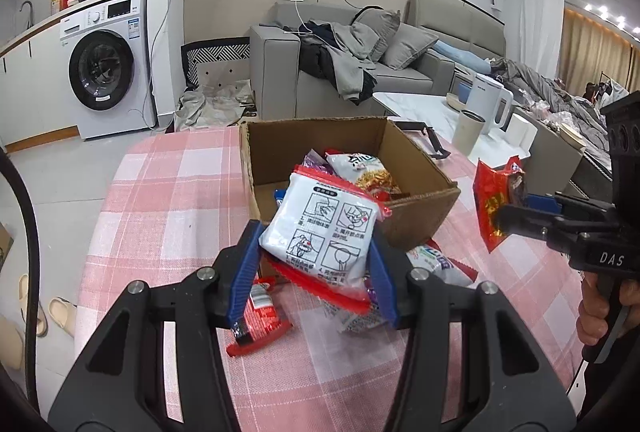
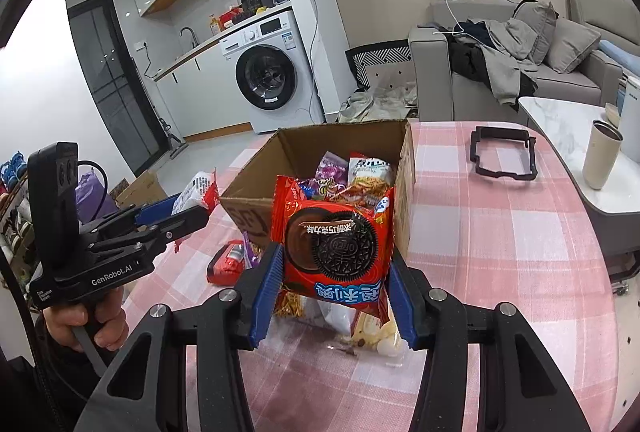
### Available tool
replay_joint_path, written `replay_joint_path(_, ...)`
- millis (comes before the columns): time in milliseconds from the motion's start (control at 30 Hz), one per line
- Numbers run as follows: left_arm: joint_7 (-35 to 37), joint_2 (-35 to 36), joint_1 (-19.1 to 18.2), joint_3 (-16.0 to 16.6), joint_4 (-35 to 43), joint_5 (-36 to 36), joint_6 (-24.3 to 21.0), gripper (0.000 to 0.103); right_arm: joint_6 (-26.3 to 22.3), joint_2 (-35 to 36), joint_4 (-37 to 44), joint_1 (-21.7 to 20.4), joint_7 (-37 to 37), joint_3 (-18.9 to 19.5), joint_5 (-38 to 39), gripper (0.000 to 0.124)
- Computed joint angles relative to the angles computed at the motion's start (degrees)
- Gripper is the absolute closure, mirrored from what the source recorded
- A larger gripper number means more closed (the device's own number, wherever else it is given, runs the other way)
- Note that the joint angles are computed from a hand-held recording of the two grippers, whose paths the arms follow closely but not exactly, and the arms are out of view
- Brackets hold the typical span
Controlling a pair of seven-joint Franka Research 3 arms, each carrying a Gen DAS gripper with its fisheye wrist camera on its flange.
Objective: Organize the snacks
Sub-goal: 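Lift both packets and carry them over the cardboard box, then lower both packets into the box and open both grippers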
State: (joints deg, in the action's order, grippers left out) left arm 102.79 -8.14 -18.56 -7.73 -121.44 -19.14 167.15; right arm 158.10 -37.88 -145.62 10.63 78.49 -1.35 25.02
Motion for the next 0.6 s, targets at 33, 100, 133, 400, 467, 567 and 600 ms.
replay_joint_path(33,-0.51,0.4,0.25,-0.11,0.54,0.51,0.01,0.055,-0.04,0.38,0.47,0.12,-0.08,-0.14,0.03,0.074)
replay_joint_path(100,-1.2,1.26,0.72,-0.31,1.71,1.16,-0.18,0.055,0.25,1.45,1.51,0.35,-0.42,-0.36,0.1,0.074)
replay_joint_path(133,-1.36,1.64,0.92,-0.44,2.15,1.35,-0.21,0.055,0.37,2.14,2.01,0.59,-0.87,-0.7,0.23,0.074)
replay_joint_path(400,-2.53,6.16,3.3,-2.46,7.98,3.72,-1.67,0.055,0.62,6.61,5.35,-0.59,-0.42,0.44,-0.64,0.074)
replay_joint_path(467,-3.02,7.2,3.92,-3.12,9.36,4.73,-1.92,0.055,0.6,7.63,5.98,-1.28,0.29,0.89,-1.51,0.074)
replay_joint_path(567,-3.9,8.7,4.71,-4.02,11.53,6.57,-2.56,0.055,0.73,8.76,6.88,-1.92,0.9,1.1,-2.44,0.074)
replay_joint_path(600,-4.04,9.19,4.93,-4.3,12.2,6.94,-2.83,0.055,0.87,9.15,7.15,-1.83,0.68,0.8,-2.48,0.074)
